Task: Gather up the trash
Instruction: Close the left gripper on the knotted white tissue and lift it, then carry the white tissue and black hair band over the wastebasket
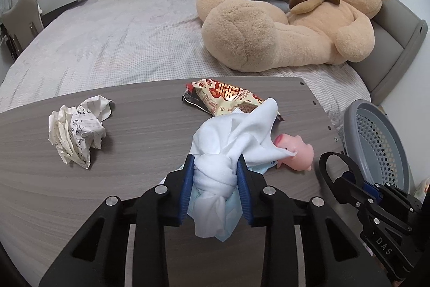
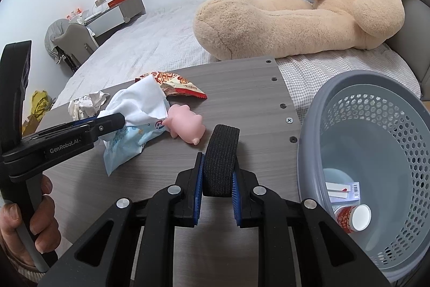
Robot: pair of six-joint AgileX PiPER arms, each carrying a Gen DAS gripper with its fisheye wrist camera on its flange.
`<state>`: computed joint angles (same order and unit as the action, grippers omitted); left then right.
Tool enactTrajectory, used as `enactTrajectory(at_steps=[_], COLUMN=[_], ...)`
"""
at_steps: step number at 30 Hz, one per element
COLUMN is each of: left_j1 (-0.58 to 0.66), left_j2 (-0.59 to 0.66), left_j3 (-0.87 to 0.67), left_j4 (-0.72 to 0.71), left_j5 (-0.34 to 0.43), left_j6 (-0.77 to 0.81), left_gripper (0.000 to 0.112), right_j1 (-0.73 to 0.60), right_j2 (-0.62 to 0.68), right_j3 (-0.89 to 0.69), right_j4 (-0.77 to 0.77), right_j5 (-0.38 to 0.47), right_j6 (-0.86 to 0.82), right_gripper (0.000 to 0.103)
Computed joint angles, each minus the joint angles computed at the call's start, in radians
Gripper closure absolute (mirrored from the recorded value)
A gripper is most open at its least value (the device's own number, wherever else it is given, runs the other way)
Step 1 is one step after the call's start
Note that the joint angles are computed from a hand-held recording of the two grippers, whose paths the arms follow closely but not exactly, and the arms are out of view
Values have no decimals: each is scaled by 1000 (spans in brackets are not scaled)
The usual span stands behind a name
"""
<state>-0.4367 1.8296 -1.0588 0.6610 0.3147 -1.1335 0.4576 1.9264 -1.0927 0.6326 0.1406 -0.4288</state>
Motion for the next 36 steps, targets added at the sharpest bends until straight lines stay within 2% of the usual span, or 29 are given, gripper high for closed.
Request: enactTrajectory(at_steps=[3,8,19,24,32,36], left_j1=[-10,-63,-206,-266,-345,-380], left_j2=[-24,-74,-129,-103,10,92], left_j3=[21,54,58,-2,-187,-315], left_j4=[48,188,292,284,184,109], left_j5=[9,70,153,173,215,249], left_j6=[-57,-215,-359,-357,-245,-148], left_gripper=[82,82,82,82,82,82], right_j1=[-2,-6,-25,-66,-239,-338], right_j2=[-12,-41,-162,-236,-310,-324], right_j3=[10,31,141,209,283,302], right_j4=[28,69,160,218,505,575], right_j5=[-3,-8,-37,-49,-6,34], right_j6=[-27,-69,-165,-221,-552,-655], right_gripper=[85,85,85,85,85,85])
